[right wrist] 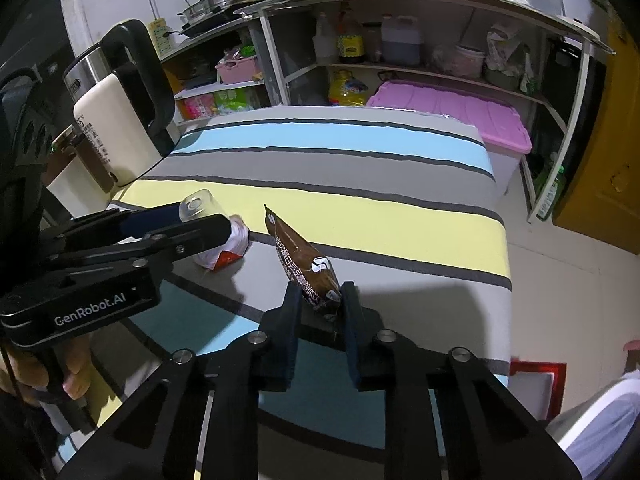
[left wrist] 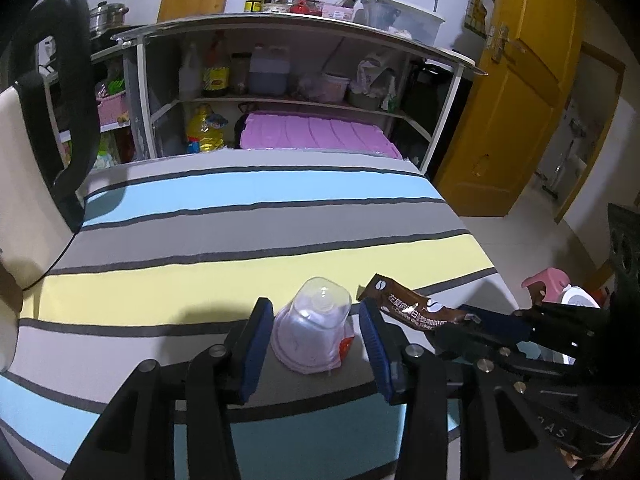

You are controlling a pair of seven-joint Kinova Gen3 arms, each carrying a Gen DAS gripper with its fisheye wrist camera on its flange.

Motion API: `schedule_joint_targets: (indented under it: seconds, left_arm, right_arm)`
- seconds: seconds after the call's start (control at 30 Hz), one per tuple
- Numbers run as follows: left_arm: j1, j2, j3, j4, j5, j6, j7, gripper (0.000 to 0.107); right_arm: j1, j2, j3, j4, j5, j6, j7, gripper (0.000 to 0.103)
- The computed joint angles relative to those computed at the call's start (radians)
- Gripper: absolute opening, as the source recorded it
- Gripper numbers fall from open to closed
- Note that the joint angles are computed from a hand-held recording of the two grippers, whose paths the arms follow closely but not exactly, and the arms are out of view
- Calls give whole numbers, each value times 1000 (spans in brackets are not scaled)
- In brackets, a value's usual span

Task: Collect trash
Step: 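Grasp the brown candy wrapper with the right tool while the left tool grasps the clear cup, then carry the brown wrapper and clear cup over the bin with both tools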

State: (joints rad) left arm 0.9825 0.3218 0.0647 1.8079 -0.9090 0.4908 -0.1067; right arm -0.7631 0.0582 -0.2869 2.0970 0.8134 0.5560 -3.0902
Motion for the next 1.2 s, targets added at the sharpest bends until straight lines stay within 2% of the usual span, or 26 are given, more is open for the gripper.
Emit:
schedule_joint_targets:
  seconds: [0.07,0.27,0.53,0.8,1.2]
  left_arm:
    - [3,3,3,-4,0,8,-5,32]
    - [32,-19,-2,18,-60,23,62,32]
    - [50,-65,71,46,-125,95,157,32]
    - [81,-110,172,74,-190,186,263,32]
    - [168,-148,297,68,-225,330,333,32]
  right_arm:
    - [-3,-2,-1,2,9,2,-15,19]
    - [-4,-26,-16,14,19,21,-53,18]
    - [-7,-77,-69,28,20,79,-111,17]
    - [-32,-154,-185,47,20,191,-211,17]
    - [-55,-282,-398,63,-53,393,-361,17]
